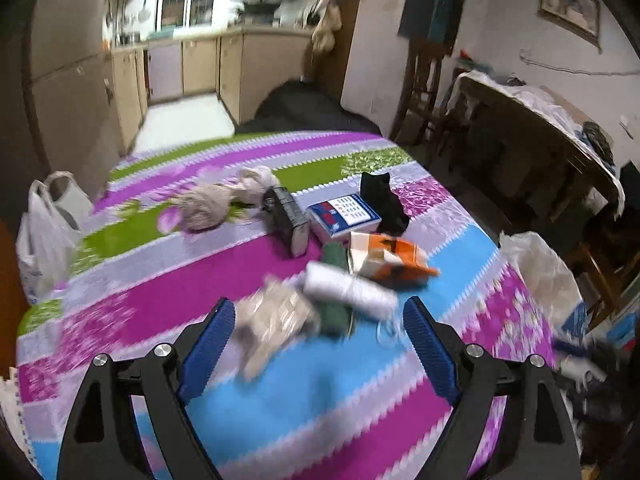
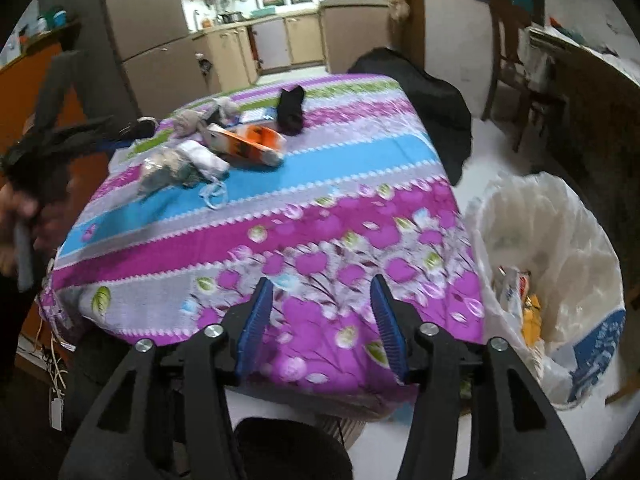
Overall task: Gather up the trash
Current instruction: 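Move both grippers back to the table, then grasp the clear grain bag with the left gripper while the right gripper grasps the orange-and-white paper bag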
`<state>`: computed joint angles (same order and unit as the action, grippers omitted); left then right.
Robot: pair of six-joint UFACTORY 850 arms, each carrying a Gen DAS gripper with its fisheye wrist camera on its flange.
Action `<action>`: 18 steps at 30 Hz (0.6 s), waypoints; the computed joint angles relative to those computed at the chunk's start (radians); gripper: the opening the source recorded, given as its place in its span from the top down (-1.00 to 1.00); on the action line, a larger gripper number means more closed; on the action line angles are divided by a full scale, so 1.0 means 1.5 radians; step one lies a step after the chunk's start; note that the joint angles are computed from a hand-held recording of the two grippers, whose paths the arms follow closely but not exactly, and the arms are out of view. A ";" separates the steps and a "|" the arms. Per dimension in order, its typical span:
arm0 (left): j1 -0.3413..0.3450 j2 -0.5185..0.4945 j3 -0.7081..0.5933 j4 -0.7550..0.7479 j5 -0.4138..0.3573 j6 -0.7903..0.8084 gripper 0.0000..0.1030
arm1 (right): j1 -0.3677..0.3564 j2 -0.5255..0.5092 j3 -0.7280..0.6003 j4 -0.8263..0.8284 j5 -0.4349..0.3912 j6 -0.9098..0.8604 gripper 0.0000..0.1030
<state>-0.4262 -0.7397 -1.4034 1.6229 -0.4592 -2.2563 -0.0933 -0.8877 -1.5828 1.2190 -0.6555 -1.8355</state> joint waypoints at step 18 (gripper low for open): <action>0.067 -0.039 0.035 0.265 0.058 -0.019 -0.68 | 0.081 -0.072 -0.139 -0.031 -0.050 0.030 -0.32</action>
